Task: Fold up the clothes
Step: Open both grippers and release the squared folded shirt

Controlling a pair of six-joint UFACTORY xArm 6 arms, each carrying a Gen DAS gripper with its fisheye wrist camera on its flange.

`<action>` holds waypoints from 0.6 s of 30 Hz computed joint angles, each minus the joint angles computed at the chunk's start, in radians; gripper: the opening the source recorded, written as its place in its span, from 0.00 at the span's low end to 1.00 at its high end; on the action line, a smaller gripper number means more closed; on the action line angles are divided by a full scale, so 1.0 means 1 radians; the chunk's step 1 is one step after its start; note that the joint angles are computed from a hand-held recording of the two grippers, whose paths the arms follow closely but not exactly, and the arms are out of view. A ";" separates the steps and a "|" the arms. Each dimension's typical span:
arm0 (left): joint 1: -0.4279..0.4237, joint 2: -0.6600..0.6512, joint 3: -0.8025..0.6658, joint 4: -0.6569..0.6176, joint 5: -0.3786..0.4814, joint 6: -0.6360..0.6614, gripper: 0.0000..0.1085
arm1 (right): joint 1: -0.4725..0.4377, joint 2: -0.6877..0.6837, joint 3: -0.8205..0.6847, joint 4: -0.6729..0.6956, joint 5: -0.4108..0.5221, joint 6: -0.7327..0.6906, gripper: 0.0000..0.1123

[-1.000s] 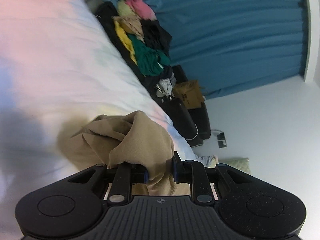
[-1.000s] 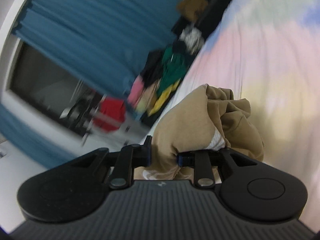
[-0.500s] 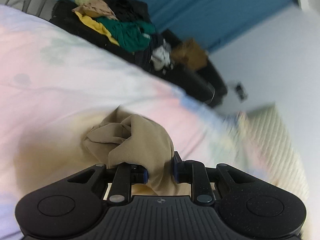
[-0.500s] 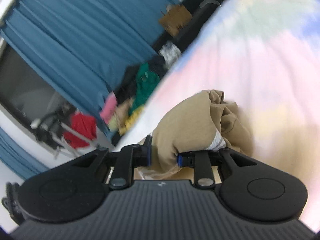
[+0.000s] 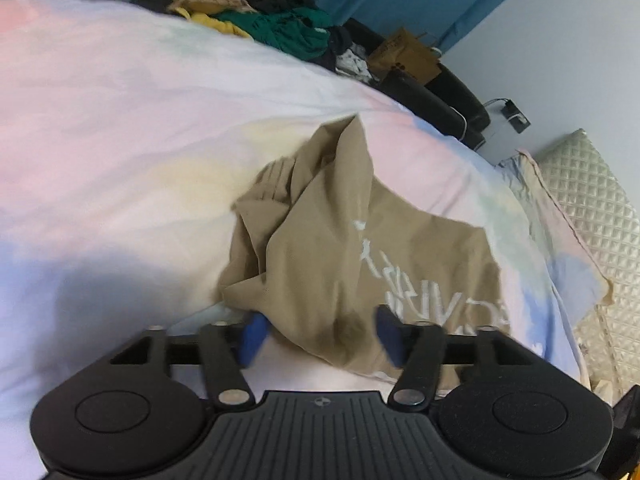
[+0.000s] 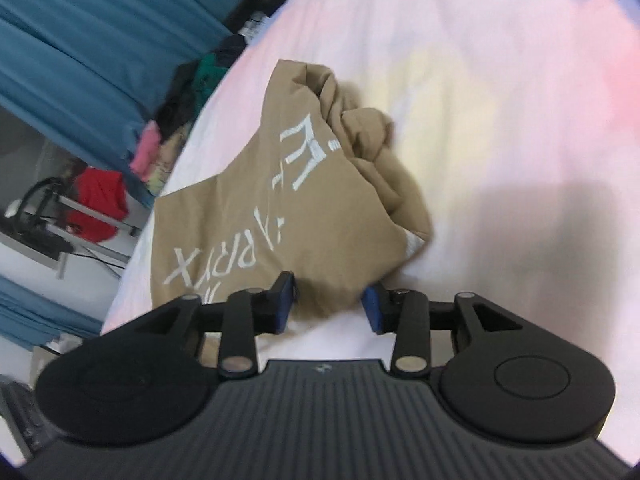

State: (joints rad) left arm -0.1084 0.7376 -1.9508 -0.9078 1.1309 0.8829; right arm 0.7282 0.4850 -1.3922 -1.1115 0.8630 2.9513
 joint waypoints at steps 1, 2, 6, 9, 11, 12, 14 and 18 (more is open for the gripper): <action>0.009 -0.038 0.031 -0.005 0.005 0.007 0.67 | 0.012 -0.019 0.002 0.032 0.007 -0.031 0.37; 0.017 -0.081 0.064 -0.011 0.006 0.013 0.70 | 0.025 -0.038 0.000 0.063 0.020 -0.065 0.37; 0.050 -0.249 0.193 -0.043 0.013 0.084 0.76 | 0.097 -0.072 -0.091 0.140 0.171 -0.274 0.43; 0.084 -0.383 0.305 -0.072 0.013 0.169 0.88 | 0.166 -0.068 -0.185 0.122 0.314 -0.382 0.85; 0.106 -0.474 0.386 -0.104 -0.005 0.235 0.94 | 0.220 -0.046 -0.272 0.106 0.419 -0.462 0.92; 0.119 -0.518 0.423 -0.119 -0.009 0.267 0.95 | 0.246 -0.031 -0.320 0.098 0.470 -0.504 0.92; 0.157 -0.603 0.489 -0.150 0.001 0.331 0.95 | 0.289 -0.003 -0.408 0.077 0.557 -0.577 0.92; 0.238 -0.755 0.603 -0.214 0.036 0.466 0.95 | 0.371 0.097 -0.626 0.038 0.727 -0.716 0.92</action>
State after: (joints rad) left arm 0.1297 -0.0177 -1.3478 -1.1218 1.1667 1.3492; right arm 1.0995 0.5820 -2.0182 -1.0731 1.5903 2.2357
